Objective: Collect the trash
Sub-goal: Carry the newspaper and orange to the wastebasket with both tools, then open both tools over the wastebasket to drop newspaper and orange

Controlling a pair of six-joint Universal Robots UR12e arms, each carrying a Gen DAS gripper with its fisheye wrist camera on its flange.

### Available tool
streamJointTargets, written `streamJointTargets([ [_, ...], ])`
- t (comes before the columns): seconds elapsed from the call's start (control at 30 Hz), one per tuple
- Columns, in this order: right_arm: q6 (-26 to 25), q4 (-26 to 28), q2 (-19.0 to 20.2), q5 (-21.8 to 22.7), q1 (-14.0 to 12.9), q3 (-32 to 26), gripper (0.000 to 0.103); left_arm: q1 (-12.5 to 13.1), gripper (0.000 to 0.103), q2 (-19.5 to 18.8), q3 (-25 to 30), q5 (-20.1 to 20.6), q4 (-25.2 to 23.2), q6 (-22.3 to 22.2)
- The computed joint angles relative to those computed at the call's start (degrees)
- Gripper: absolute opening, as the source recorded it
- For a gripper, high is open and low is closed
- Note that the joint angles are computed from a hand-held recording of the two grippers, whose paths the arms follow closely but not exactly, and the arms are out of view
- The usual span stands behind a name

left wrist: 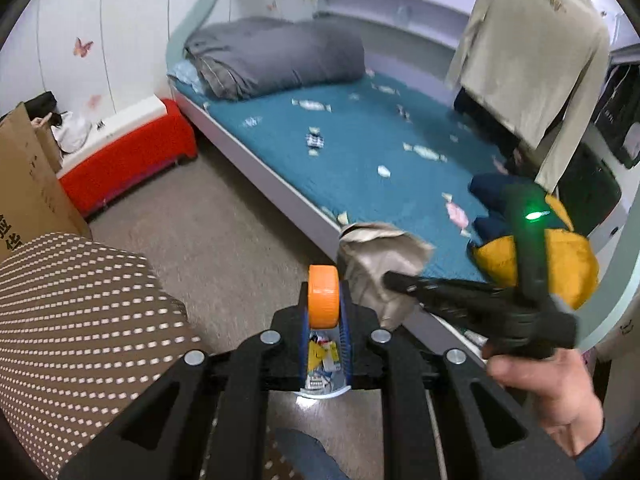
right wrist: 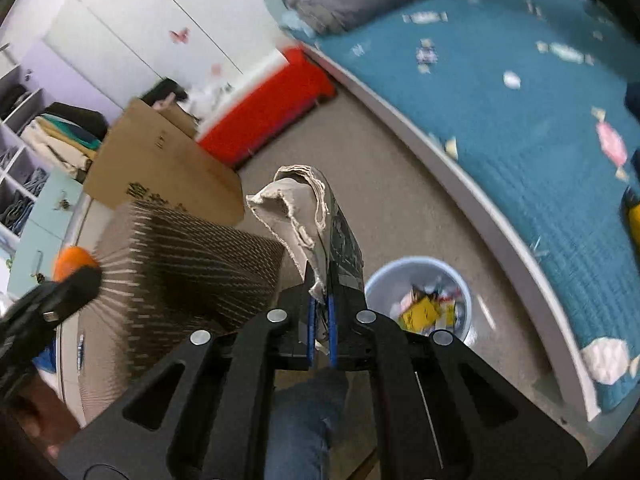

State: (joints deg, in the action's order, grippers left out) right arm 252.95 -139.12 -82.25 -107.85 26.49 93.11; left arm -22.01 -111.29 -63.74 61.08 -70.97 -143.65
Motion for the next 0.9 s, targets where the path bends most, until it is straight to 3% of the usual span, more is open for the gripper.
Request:
streamJointTargets([
  [0.1, 3.4, -3.6, 0.2, 5.6, -2.3, 3.6, 0.014, -1.3, 0.012, -1.2, 0.9, 2.3, -0.9, -0.2],
  [0.13, 4.1, -4.8, 0.2, 6.4, -2.7, 4.5, 0.039, -1.7, 0.012, -1.6, 1.3, 3.0, -1.3, -0.1],
  [0.17, 5.2, -6.2, 0.1, 6.9, -3.1, 5.7, 0.071, -2.0, 0.012, -2.1, 1.8, 3.7, -1.9, 0.0],
  [0.33, 9.9, -10.8, -1.2, 5.9, -3.5, 9.9, 0.078, -3.7, 0.012, -4.0, 4.0, 6.8, -5.0, 1.0],
  [0.57, 12.5, -8.9, -4.6, -3.9, -1.0, 10.5, 0.091, -5.9, 0.013, -7.2, 7.8, 10.3, -11.2, 1.9],
  [0.63, 12.7, -7.7, -5.2, -6.7, -0.3, 10.0, 0.095, -6.3, 0.037, -8.0, 9.0, 11.6, -12.8, 2.1],
  [0.67, 12.8, -7.1, -5.6, -8.2, 0.1, 9.7, 0.096, -6.5, 0.07, -8.2, 9.3, 12.4, -12.9, 1.6],
  [0.7, 13.0, -6.6, -5.8, -9.1, 0.4, 9.5, 0.097, -6.6, 0.088, -8.0, 8.8, 13.2, -11.1, 0.4],
  [0.77, 13.6, -5.1, -6.4, -10.8, 1.0, 9.2, 0.097, -6.2, 0.088, -7.1, 7.4, 12.4, -7.8, -0.6],
  [0.9, 15.1, -2.9, -6.6, -13.3, 2.1, 8.2, 0.097, -5.5, 0.089, -6.0, 6.7, 11.6, -6.0, -2.0],
])
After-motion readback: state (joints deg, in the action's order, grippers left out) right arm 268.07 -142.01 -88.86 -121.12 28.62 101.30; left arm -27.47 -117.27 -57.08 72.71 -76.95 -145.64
